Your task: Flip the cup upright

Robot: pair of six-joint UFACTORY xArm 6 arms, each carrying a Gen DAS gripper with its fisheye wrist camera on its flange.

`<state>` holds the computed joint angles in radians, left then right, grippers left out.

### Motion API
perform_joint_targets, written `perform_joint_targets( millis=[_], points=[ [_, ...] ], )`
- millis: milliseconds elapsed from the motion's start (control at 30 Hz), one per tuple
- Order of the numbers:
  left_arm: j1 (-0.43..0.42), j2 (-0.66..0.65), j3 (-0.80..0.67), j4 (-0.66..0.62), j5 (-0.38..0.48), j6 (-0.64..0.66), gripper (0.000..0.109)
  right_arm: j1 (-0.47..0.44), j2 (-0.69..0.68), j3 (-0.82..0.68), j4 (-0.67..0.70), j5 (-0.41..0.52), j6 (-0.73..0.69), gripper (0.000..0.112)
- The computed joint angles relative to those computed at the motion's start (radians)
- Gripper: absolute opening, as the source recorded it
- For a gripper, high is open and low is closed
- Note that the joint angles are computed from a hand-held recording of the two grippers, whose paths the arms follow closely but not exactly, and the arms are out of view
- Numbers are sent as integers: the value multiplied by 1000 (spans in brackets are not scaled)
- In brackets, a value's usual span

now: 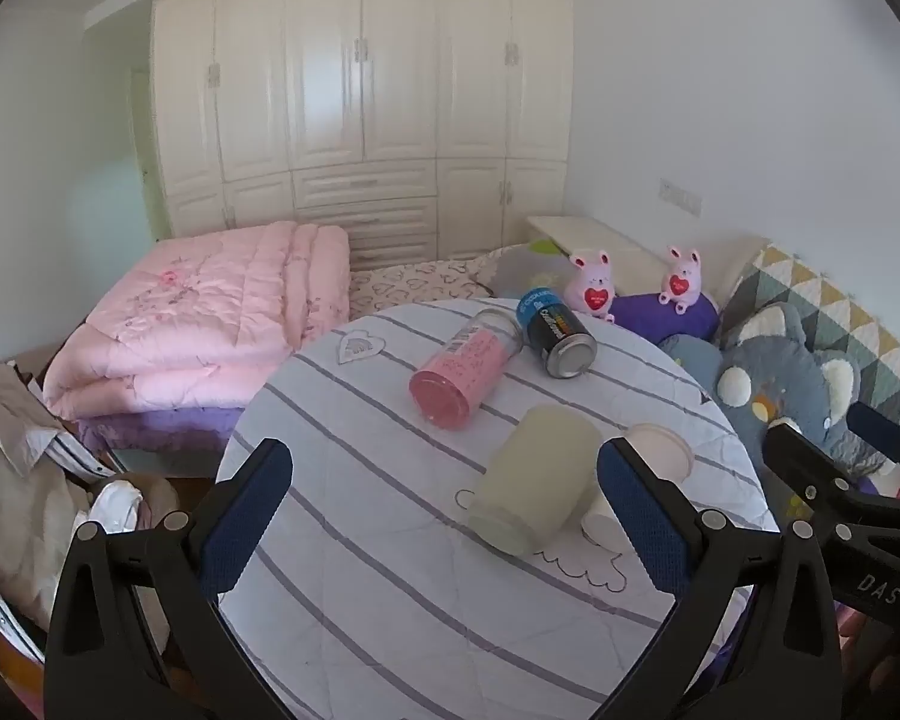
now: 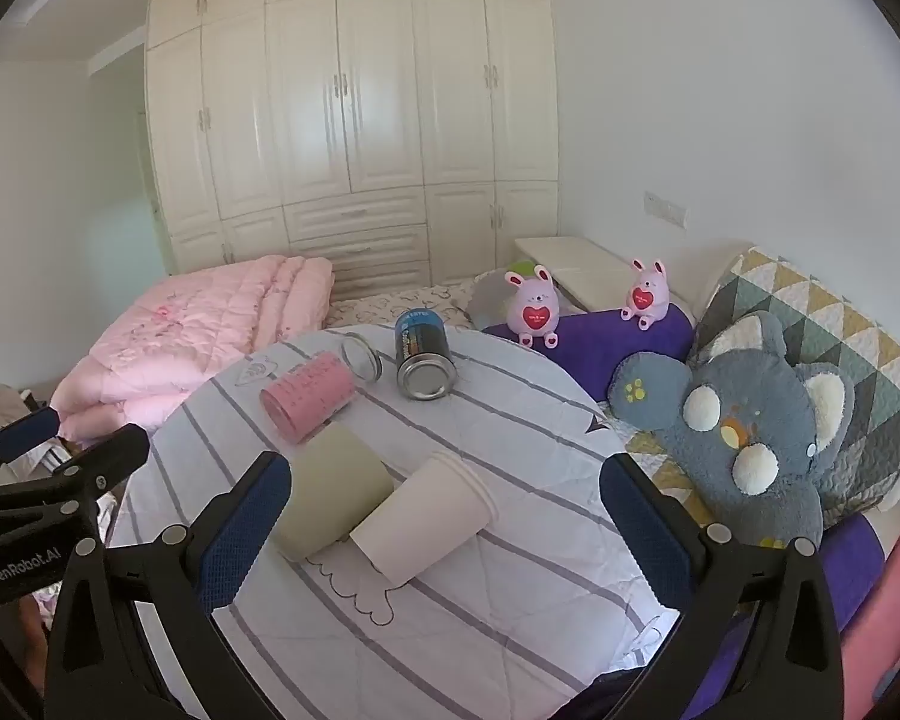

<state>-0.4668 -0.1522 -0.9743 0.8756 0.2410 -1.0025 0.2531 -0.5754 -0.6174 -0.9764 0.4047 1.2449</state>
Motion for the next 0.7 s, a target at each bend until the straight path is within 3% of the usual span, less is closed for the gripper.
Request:
perform_joint_targets(
  millis=[700],
  points=[
    [17,-10,11,44,-29,-47,103,-19,10,-5,-7,-28,-12,103]
  ],
)
